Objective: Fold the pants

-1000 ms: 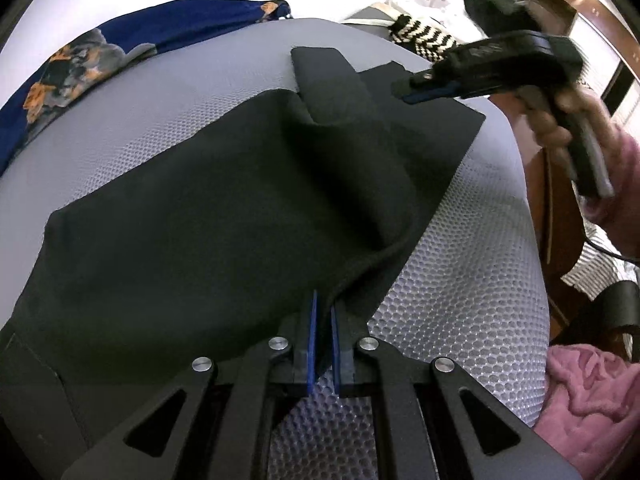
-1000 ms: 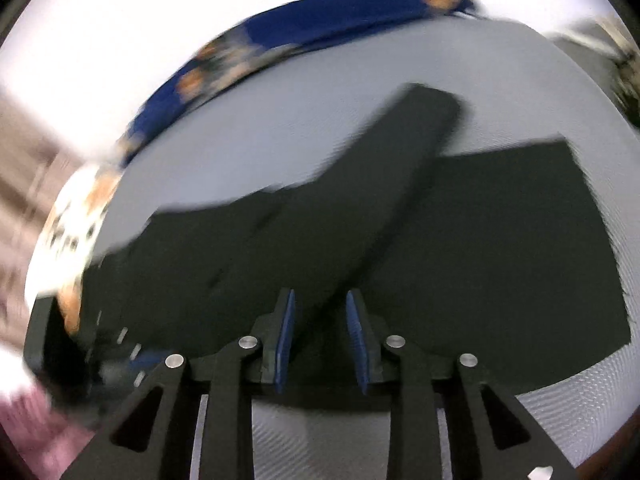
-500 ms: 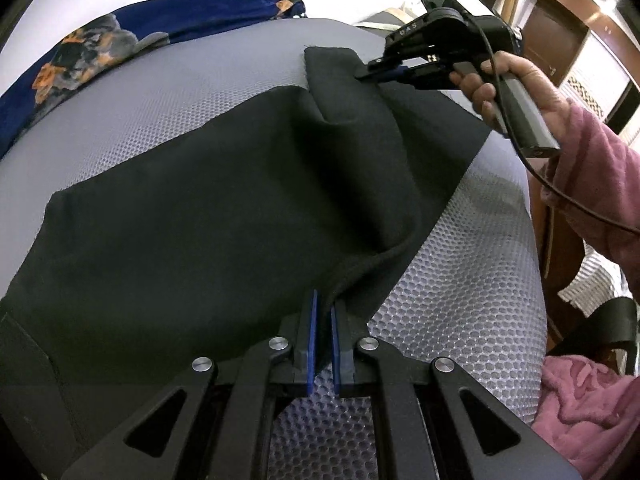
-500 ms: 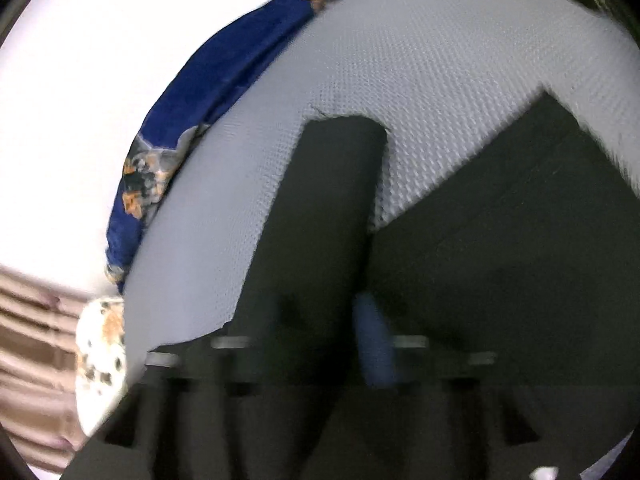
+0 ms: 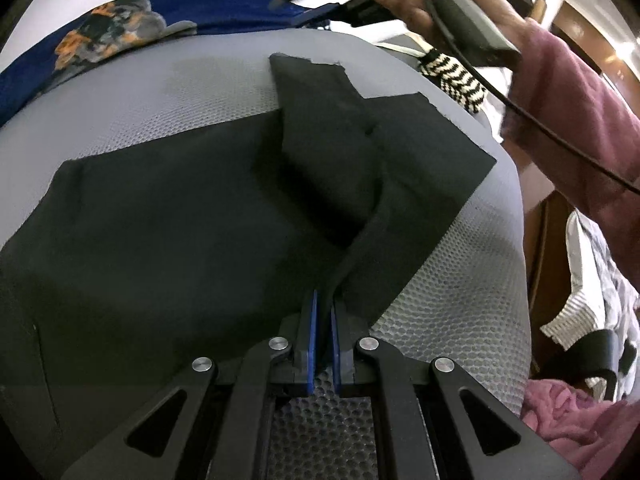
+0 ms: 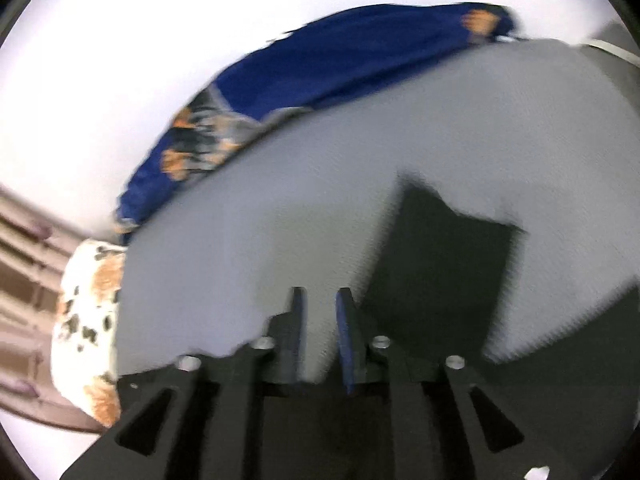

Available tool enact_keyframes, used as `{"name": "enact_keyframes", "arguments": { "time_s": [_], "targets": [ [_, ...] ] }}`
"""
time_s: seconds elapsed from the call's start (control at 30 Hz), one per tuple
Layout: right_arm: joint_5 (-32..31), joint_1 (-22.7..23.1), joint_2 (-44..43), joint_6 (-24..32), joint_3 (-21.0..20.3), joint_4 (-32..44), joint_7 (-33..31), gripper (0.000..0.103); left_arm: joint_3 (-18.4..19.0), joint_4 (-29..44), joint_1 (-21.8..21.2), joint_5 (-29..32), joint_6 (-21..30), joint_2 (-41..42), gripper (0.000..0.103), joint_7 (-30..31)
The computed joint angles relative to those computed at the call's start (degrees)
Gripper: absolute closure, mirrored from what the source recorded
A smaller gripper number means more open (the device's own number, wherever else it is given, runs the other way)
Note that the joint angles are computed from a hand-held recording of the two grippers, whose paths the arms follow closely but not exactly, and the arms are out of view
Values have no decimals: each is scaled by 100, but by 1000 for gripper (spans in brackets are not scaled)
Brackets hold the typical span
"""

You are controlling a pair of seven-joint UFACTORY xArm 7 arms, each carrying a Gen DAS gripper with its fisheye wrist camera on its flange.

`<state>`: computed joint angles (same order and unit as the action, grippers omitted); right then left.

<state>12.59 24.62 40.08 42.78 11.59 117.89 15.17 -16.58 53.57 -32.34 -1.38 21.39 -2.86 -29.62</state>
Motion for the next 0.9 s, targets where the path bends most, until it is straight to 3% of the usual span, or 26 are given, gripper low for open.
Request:
{"name": "enact_keyframes", "arguments": {
  "time_s": [0.13, 0.33, 0.5, 0.63, 0.9],
  "targets": [
    [-165, 96, 158, 35, -129, 343, 118, 67, 31, -141, -14, -294, -136, -43, 97, 79],
    [-197, -251, -488, -295, -285, -745, 386, 67, 99, -217, -47, -1062, -200, 6, 97, 671],
    [274, -741, -567, -507, -53, -1283, 297, 67, 83, -182, -35, -1207, -175, 49, 97, 782],
    [613, -913, -280, -614, 112, -1197, 168, 70, 79, -163, -19, -1225, -135, 64, 97, 775],
    [690, -839, 498, -626, 151, -383, 127, 80, 65, -77, 5, -1046, 1, 97, 97, 602]
  ]
}}
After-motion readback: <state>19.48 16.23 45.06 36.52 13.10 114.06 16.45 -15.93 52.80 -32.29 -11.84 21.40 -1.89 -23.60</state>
